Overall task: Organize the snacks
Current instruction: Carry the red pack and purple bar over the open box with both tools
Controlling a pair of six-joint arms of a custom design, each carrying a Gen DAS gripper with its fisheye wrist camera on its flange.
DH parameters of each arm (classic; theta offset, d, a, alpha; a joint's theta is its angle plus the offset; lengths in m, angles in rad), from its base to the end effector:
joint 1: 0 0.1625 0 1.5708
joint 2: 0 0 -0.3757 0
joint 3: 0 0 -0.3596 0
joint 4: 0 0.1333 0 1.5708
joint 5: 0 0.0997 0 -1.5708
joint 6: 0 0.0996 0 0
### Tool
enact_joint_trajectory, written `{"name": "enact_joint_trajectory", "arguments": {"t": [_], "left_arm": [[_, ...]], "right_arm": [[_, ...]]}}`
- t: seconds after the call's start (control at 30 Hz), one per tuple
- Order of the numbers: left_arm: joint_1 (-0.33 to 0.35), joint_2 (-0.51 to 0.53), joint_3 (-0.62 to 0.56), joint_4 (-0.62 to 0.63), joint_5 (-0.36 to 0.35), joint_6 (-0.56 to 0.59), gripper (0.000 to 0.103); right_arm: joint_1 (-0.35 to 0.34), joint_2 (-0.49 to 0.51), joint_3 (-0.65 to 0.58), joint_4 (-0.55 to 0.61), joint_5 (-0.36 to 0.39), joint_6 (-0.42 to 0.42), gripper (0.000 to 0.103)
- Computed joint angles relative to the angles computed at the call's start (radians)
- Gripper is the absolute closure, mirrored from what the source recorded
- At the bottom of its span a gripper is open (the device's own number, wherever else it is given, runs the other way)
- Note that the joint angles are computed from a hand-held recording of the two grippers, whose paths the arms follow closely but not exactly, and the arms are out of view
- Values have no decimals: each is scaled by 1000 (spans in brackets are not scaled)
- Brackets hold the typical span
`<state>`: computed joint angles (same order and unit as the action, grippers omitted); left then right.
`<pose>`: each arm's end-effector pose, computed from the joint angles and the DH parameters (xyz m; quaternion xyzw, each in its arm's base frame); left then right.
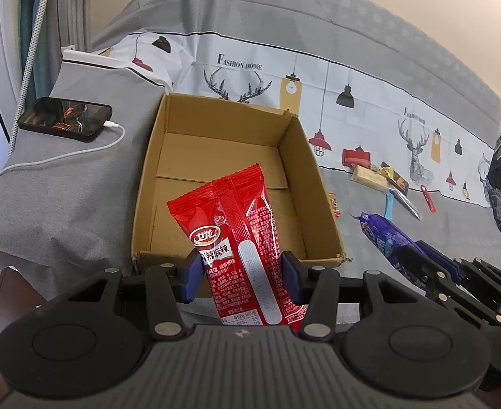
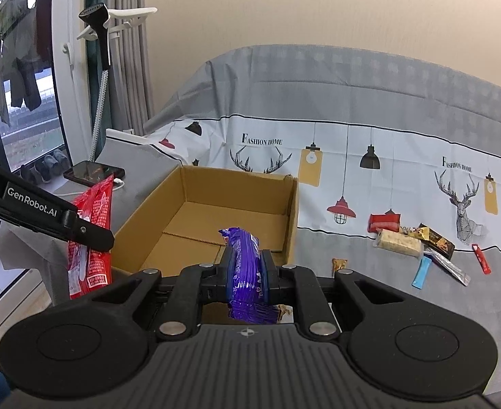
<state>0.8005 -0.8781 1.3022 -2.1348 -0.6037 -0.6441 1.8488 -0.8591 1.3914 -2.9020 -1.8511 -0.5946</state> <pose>-0.3150 -0.6339 0.2615 0.0233 0.8835 -0.3484 0.3124 0.2920 -0.6377 0.2692 0.3363 -0.8497 0.3600 0.1878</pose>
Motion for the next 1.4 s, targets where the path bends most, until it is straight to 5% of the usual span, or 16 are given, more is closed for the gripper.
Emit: {"name": "enact_joint_trajectory", "arguments": {"t": [0.77, 1.07, 1.4], "left_arm": [[72, 64, -130, 13, 7, 49, 49], [108, 153, -254, -5, 17, 156, 49], [168, 287, -467, 123, 22, 186, 49]], "right_arm": [[1, 134, -197, 106, -13, -15, 87], [-7, 241, -361, 181, -13, -13, 87], [-26, 380, -563, 289, -21, 7, 87]]}}
